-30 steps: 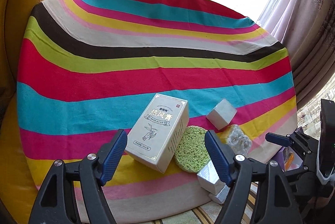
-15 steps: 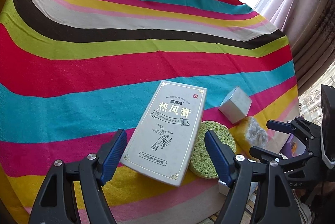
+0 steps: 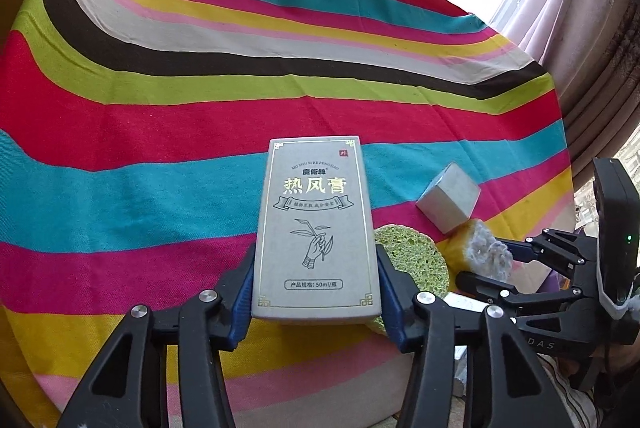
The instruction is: Organize objects
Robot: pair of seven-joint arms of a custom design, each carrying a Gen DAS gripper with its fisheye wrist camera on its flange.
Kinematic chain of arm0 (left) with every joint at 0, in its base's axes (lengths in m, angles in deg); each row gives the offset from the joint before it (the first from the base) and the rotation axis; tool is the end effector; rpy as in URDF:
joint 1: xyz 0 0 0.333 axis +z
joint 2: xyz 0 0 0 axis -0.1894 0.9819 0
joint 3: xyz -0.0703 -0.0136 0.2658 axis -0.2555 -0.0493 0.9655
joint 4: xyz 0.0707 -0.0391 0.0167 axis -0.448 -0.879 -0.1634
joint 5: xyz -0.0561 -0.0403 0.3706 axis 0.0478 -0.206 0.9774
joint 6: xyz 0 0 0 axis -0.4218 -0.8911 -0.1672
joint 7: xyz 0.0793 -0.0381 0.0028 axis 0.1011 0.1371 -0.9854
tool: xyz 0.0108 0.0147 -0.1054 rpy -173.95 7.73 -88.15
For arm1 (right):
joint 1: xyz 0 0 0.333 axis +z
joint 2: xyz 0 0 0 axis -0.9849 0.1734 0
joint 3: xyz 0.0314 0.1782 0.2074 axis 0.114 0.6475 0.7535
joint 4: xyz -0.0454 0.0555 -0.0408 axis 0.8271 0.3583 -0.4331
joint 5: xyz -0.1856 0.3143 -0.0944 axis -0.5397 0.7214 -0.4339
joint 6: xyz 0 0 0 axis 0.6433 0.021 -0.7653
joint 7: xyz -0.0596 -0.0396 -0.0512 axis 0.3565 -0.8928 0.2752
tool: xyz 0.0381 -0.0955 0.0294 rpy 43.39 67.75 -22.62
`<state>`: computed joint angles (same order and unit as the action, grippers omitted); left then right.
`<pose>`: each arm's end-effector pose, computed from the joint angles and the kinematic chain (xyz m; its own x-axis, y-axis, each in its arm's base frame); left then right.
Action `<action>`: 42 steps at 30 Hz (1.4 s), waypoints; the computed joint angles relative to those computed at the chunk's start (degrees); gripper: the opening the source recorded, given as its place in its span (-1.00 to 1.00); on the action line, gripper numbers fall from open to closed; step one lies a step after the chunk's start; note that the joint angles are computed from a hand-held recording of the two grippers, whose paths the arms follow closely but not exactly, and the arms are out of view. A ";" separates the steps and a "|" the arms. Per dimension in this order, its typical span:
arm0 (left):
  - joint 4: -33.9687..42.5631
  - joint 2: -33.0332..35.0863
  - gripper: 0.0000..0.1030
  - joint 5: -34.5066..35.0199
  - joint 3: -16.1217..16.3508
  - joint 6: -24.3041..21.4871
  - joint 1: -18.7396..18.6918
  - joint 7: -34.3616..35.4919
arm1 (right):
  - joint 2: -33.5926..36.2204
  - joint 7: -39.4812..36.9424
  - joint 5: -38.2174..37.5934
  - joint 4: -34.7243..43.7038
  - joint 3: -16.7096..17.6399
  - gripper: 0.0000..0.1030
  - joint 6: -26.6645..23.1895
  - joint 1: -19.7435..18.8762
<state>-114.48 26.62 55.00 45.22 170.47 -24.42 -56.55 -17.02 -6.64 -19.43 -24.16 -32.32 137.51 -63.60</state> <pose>0.4984 -0.1365 0.2666 0.2560 -0.9381 0.2335 -0.7867 -0.3425 -0.5136 0.5750 0.2590 0.2895 0.6929 -0.7210 -0.0050 -0.6660 -0.6372 -0.3879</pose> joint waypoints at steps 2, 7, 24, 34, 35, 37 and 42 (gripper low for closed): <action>0.53 -0.86 0.02 5.19 1.59 -2.68 -2.21 -5.05 | -0.38 0.19 -0.52 -0.49 -0.16 0.08 0.45 0.31; 0.12 -3.61 0.01 12.23 -0.52 -7.91 -1.44 -12.77 | -1.26 0.26 -0.70 -2.08 -0.10 0.04 1.80 0.32; -6.48 -14.68 0.01 19.16 -14.61 -14.68 6.41 -28.30 | -9.25 -1.14 3.96 -12.32 1.12 0.03 9.53 -2.25; -7.03 -17.31 0.01 18.80 -19.29 -15.19 6.50 -30.17 | -17.82 -9.56 14.62 -20.05 1.17 0.03 10.29 -2.93; -6.81 -17.30 0.01 18.80 -19.59 -15.04 6.28 -30.26 | -18.75 -10.68 15.95 -20.79 0.87 0.03 10.28 -2.75; -6.14 -17.05 0.01 18.51 -20.29 -15.27 5.57 -30.21 | -20.10 -12.72 18.50 -21.76 0.13 0.03 10.30 -2.29; -3.74 -15.77 0.01 18.29 -21.47 -15.70 3.29 -29.18 | -24.92 -16.39 23.35 -25.43 -2.53 0.03 10.56 -0.89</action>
<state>-118.21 10.86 73.30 23.75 154.78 -21.13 -85.72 -41.94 -23.03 3.92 -49.59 -34.85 148.07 -64.49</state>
